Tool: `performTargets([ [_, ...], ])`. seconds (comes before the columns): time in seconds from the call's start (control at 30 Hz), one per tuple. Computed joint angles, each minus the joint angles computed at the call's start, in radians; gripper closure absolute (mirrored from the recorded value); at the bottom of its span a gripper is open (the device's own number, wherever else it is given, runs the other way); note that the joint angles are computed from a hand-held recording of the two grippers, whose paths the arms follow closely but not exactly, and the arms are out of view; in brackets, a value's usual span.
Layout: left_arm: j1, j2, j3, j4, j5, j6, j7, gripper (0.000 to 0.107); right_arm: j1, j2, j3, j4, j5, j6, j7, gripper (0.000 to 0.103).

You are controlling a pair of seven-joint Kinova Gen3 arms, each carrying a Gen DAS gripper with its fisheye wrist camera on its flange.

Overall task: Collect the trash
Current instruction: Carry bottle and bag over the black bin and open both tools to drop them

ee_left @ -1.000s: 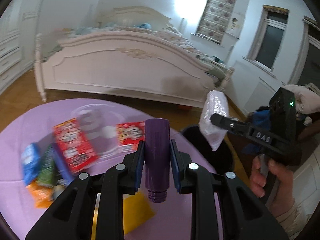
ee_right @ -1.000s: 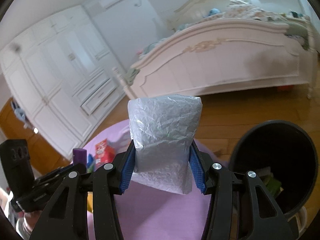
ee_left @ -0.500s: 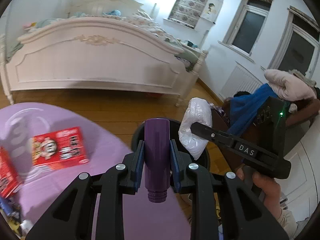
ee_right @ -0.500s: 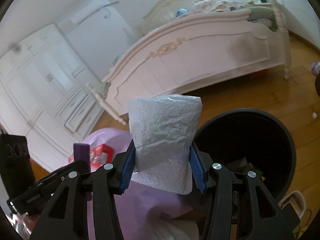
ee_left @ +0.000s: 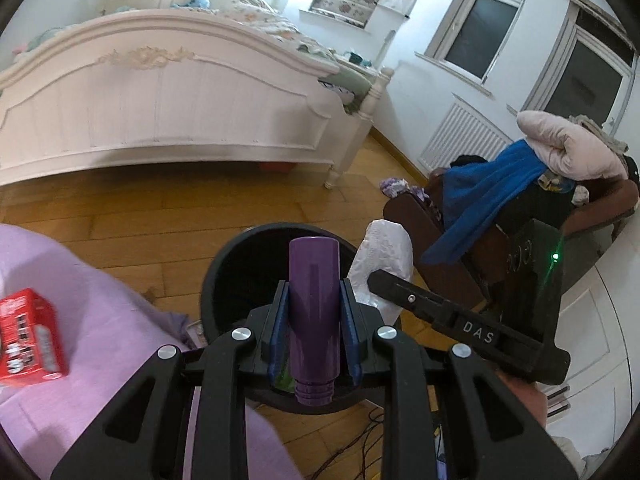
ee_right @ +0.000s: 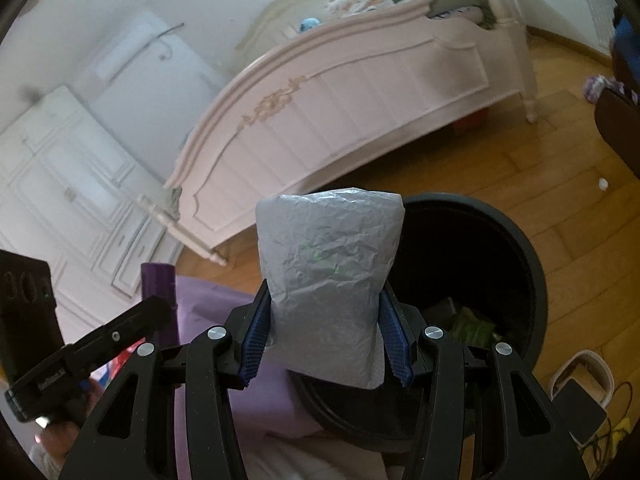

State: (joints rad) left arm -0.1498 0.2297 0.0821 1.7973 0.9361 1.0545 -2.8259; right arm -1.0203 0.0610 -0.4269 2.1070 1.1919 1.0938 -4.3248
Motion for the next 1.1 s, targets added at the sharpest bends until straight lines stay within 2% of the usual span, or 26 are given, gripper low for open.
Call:
performTargets([
  [0.33,0.053,0.039,0.031,-0.021,-0.048,-0.048,0.054,0.082,0.000,-0.009,-0.010,0.090,0.009,-0.032,-0.128,0.052],
  [0.63,0.075,0.057,0.051,-0.026,-0.078,-0.079,0.093,0.082,0.009,-0.003,-0.005,0.113,0.016,-0.064,-0.166,0.052],
  [0.73,0.083,0.061,0.057,-0.035,-0.085,-0.085,0.120,0.080,0.009,0.000,-0.004,0.113,0.005,-0.069,-0.173,0.048],
  [0.93,0.086,0.054,0.065,-0.027,-0.089,-0.099,0.121,0.079,0.002,0.003,-0.005,0.103,-0.021,-0.042,-0.167,0.030],
  [0.97,0.086,0.054,0.065,-0.026,-0.088,-0.101,0.122,0.077,0.001,0.001,-0.005,0.102,-0.026,-0.039,-0.163,0.028],
  [1.03,0.083,0.048,0.064,-0.019,-0.083,-0.103,0.118,0.064,0.000,0.000,-0.005,0.096,-0.032,-0.035,-0.153,0.028],
  [1.1,0.074,0.037,0.062,-0.009,-0.070,-0.099,0.104,0.063,0.000,-0.003,-0.005,0.092,-0.038,-0.035,-0.142,0.028],
])
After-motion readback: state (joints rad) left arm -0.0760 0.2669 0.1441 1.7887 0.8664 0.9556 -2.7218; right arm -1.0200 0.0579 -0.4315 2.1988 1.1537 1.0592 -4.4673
